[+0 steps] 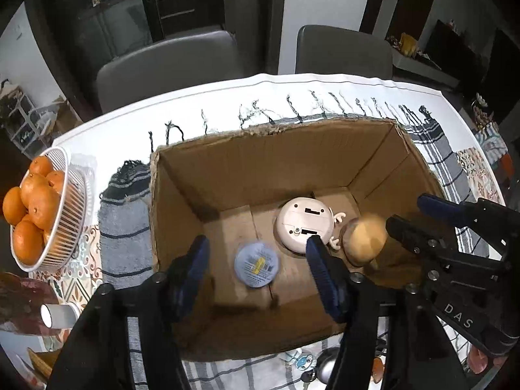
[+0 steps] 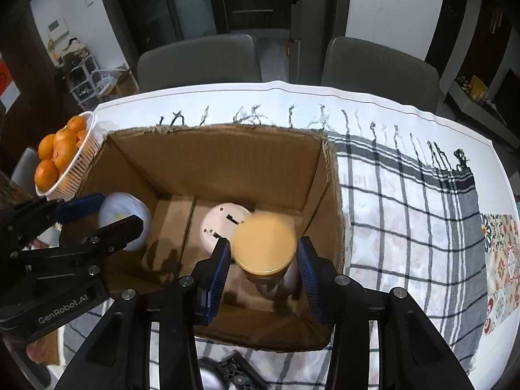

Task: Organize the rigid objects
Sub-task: 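Open both tools to drop the tin and jar into the box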

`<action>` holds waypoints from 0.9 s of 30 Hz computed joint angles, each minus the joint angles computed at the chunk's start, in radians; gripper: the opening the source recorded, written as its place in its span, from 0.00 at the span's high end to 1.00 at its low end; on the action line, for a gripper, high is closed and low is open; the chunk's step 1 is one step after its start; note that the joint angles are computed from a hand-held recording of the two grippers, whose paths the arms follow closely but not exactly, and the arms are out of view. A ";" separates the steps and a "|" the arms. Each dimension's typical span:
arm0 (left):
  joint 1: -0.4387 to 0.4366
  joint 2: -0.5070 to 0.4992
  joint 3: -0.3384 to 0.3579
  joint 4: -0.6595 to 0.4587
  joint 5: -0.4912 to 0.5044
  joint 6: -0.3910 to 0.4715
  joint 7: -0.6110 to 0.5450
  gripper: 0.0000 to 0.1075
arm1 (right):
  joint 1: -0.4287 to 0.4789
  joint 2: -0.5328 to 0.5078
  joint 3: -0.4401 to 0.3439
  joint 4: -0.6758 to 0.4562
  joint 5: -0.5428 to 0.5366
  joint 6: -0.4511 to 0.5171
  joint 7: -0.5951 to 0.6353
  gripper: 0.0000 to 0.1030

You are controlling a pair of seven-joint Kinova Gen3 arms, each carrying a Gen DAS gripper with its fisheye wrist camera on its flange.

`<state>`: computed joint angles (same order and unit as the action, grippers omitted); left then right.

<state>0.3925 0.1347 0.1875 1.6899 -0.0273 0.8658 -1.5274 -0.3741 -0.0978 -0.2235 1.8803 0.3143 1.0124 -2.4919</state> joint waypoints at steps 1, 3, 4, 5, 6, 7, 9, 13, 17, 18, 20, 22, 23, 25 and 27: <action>0.006 -0.010 0.000 0.009 -0.013 -0.010 0.010 0.41 | -0.001 -0.002 -0.003 0.001 0.005 0.003 -0.004 0.56; 0.017 -0.031 0.001 0.025 -0.043 -0.026 0.031 0.40 | -0.005 -0.012 -0.015 0.007 0.025 0.013 -0.026 0.56; 0.023 -0.043 0.002 0.035 -0.062 -0.036 0.048 0.39 | -0.007 -0.019 -0.019 0.009 0.031 0.016 -0.035 0.56; 0.029 -0.059 0.005 0.048 -0.083 -0.046 0.068 0.36 | -0.009 -0.028 -0.025 0.012 0.037 0.020 -0.044 0.56; 0.033 -0.077 0.008 0.063 -0.102 -0.060 0.084 0.35 | -0.010 -0.036 -0.035 0.014 0.052 0.031 -0.062 0.56; 0.037 -0.097 0.012 0.079 -0.122 -0.075 0.103 0.34 | -0.011 -0.043 -0.045 0.016 0.068 0.041 -0.080 0.56; 0.040 -0.127 0.023 0.100 -0.160 -0.088 0.146 0.32 | -0.016 -0.066 -0.068 0.022 0.096 0.058 -0.117 0.55; 0.028 -0.186 0.041 0.135 -0.164 -0.103 0.170 0.29 | -0.018 -0.105 -0.101 0.026 0.116 0.083 -0.155 0.55; 0.012 -0.240 0.062 0.166 -0.166 -0.108 0.173 0.25 | -0.020 -0.140 -0.129 0.026 0.115 0.106 -0.165 0.55; 0.008 -0.255 0.068 0.176 -0.167 -0.110 0.175 0.25 | -0.019 -0.148 -0.138 0.026 0.114 0.112 -0.169 0.53; 0.003 -0.280 0.070 0.191 -0.148 -0.107 0.159 0.25 | -0.020 -0.162 -0.156 0.027 0.111 0.124 -0.174 0.51; -0.007 -0.302 0.076 0.205 -0.138 -0.104 0.151 0.25 | -0.021 -0.169 -0.172 0.027 0.107 0.132 -0.179 0.50; -0.012 -0.309 0.086 0.209 -0.141 -0.102 0.156 0.25 | -0.024 -0.175 -0.181 0.027 0.103 0.137 -0.181 0.50; -0.022 -0.331 0.098 0.226 -0.145 -0.101 0.166 0.24 | -0.026 -0.183 -0.193 0.031 0.098 0.140 -0.183 0.50; -0.028 -0.352 0.106 0.241 -0.138 -0.096 0.170 0.24 | -0.029 -0.190 -0.205 0.034 0.092 0.145 -0.182 0.50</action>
